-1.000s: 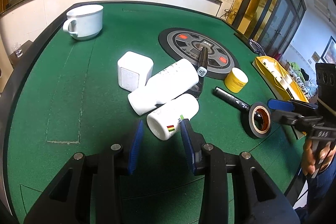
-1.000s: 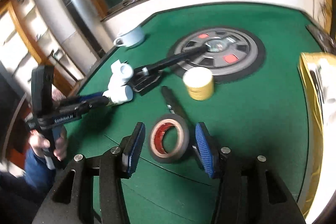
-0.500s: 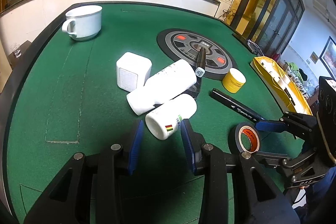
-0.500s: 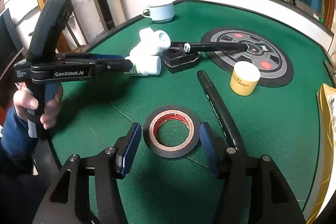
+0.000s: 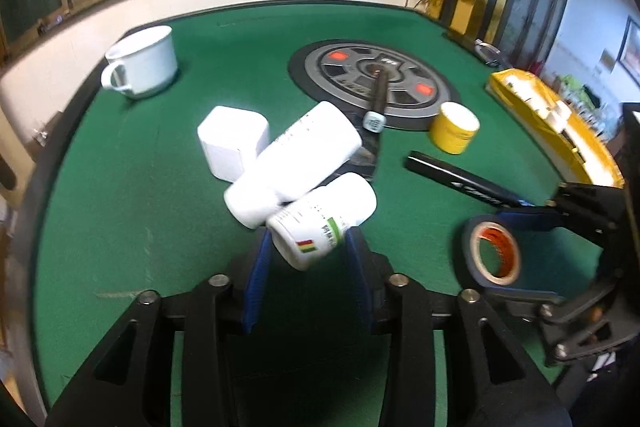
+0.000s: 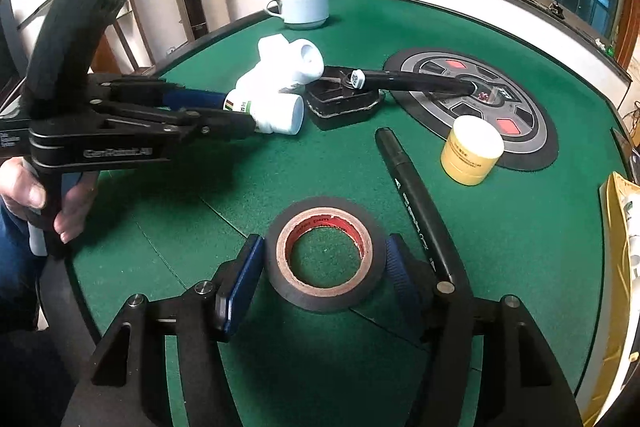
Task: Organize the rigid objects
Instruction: 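Grasp the green-labelled white bottle with the left tool while right holds the tape, then carry the bottle with left tool while right carries the tape roll to the tray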
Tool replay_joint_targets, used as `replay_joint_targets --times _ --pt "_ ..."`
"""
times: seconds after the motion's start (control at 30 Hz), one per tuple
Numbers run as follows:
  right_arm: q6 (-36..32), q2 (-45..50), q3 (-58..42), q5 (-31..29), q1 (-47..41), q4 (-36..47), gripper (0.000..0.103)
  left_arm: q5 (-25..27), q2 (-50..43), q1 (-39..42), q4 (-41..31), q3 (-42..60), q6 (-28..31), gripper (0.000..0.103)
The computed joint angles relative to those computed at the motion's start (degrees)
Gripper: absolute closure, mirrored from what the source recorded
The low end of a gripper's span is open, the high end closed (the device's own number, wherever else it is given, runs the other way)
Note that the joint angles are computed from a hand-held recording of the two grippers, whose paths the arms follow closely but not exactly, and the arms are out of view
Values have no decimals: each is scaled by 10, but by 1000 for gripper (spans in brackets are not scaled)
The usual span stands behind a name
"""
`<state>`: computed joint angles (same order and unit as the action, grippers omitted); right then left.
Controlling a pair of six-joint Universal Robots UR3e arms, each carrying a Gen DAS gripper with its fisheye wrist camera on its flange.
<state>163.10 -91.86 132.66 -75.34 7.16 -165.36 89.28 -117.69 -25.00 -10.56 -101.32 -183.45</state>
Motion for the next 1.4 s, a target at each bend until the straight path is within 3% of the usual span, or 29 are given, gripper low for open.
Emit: replay_joint_targets --times 0.2,0.3,0.43,0.57,0.67,0.9,0.93,0.97,1.0,1.27,1.4 --pt "15 -27 25 26 -29 2 47 -22 -1 18 34 -5 29 56" --pt "14 -35 29 47 -47 11 47 -8 -17 9 31 17 56 47" --pt "22 -47 46 62 -65 -2 47 -29 -14 2 3 19 76 46" --pt "26 -70 67 105 -107 11 47 1 -17 -37 12 16 89 47" --pt "29 -76 71 115 -119 17 47 13 -22 -50 5 30 75 47" --pt "42 -79 71 100 -118 17 47 78 -85 -73 -85 139 15 47" --pt "45 -79 71 97 -117 17 47 82 -85 -76 -68 131 14 47" --pt "48 -77 70 92 -114 16 47 82 -83 -78 -61 126 18 55" --pt "50 -75 68 88 -112 14 47 83 -81 -79 -58 122 19 72" --pt "60 -83 78 72 -107 -7 47 66 -54 -93 2 74 -33 73" --pt "77 -125 114 67 -122 -38 47 77 -49 -110 70 55 -50 73"
